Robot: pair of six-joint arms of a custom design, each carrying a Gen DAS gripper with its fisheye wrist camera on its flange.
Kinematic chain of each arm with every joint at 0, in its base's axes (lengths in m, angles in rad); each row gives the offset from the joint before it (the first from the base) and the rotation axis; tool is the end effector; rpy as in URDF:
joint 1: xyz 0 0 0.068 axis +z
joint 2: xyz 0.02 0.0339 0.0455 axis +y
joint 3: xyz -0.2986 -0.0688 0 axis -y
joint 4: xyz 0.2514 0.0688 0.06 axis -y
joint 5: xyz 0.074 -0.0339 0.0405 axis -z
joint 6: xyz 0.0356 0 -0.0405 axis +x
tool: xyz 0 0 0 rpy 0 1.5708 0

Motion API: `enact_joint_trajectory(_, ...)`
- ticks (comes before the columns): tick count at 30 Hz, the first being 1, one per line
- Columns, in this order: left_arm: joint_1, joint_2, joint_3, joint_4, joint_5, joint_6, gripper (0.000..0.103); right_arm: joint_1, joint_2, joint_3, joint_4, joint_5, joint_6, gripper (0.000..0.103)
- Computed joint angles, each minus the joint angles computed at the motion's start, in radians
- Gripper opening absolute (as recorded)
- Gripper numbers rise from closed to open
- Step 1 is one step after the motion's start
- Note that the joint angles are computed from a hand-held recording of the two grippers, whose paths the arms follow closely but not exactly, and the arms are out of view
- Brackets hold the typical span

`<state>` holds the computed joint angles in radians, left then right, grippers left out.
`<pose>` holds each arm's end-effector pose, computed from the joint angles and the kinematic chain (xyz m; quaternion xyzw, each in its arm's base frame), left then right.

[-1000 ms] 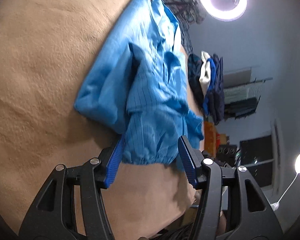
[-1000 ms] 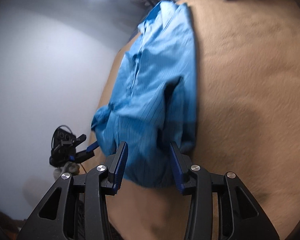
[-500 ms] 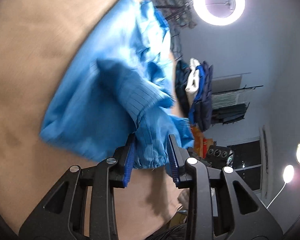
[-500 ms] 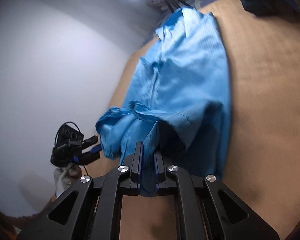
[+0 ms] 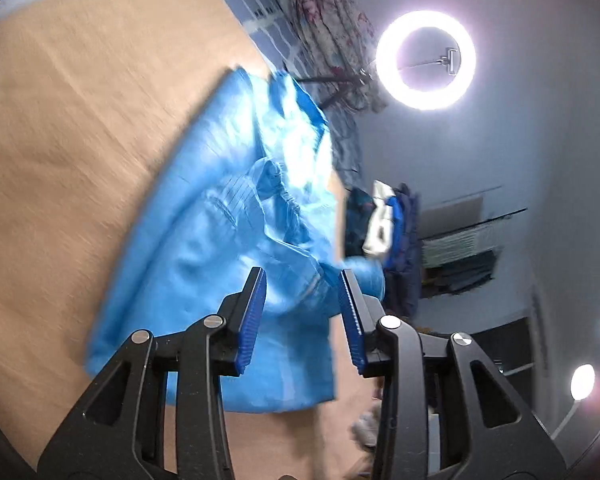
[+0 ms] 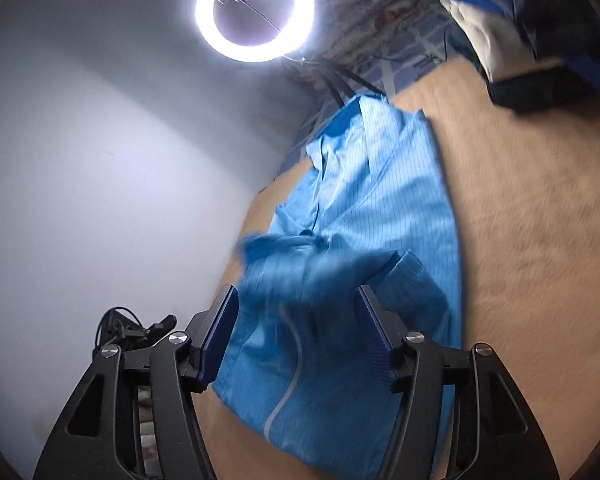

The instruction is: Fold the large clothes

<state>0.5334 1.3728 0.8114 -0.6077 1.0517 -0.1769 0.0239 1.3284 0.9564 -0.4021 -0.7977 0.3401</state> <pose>0.2240 0.0964 0.2389 -0.2008 0.8294 -0.4535 0.2570 0.2743 0.0320 0.2988 -0.0150 0.8625 0.4167 0.2868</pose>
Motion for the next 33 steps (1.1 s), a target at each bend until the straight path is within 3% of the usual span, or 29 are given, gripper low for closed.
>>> enact_joint_trajectory(2,0.026,0.01,0.016,-0.033,-0.068,0.074,0.036,-0.011,-0.007,0.012,-0.039,0.025,-0.04,0.061)
enact_joint_trajectory(6,0.055,0.065,0.018,-0.052,-0.12,0.153,0.036,0.013,0.015,0.063,-0.21,0.2,-0.188,0.058)
enact_joint_trajectory(13,-0.012,0.11,-0.012,0.004,-0.167,0.151,0.036,0.003,0.043,0.031,-0.329,0.273,-0.301,0.046)
enact_joint_trajectory(17,-0.059,0.099,-0.028,0.003,-0.21,0.161,0.036,0.005,0.038,0.033,-0.371,0.282,-0.344,0.045)
enact_joint_trajectory(19,-0.076,0.098,-0.03,-0.003,-0.234,0.162,0.036,0.01,0.038,0.03,-0.385,0.298,-0.364,0.036)
enact_joint_trajectory(20,-0.08,0.088,-0.037,0.001,-0.249,0.161,0.027,0.017,0.045,0.031,-0.385,0.31,-0.367,0.034)
enact_joint_trajectory(21,-0.081,0.079,-0.041,0.001,-0.263,0.163,0.011,0.019,0.049,0.025,-0.385,0.32,-0.373,0.028)
enact_joint_trajectory(22,-0.083,0.065,-0.047,0.003,-0.282,0.163,0.006,0.015,0.047,0.017,-0.38,0.315,-0.376,0.019)
enact_joint_trajectory(25,-0.065,0.03,-0.066,-0.002,-0.293,0.165,0.004,0.035,0.033,0.004,-0.355,0.329,-0.368,0.009)
enact_joint_trajectory(33,-0.101,-0.052,-0.17,0.086,-0.451,0.092,0.004,0.121,0.014,-0.006,-0.323,0.459,-0.355,0.006)
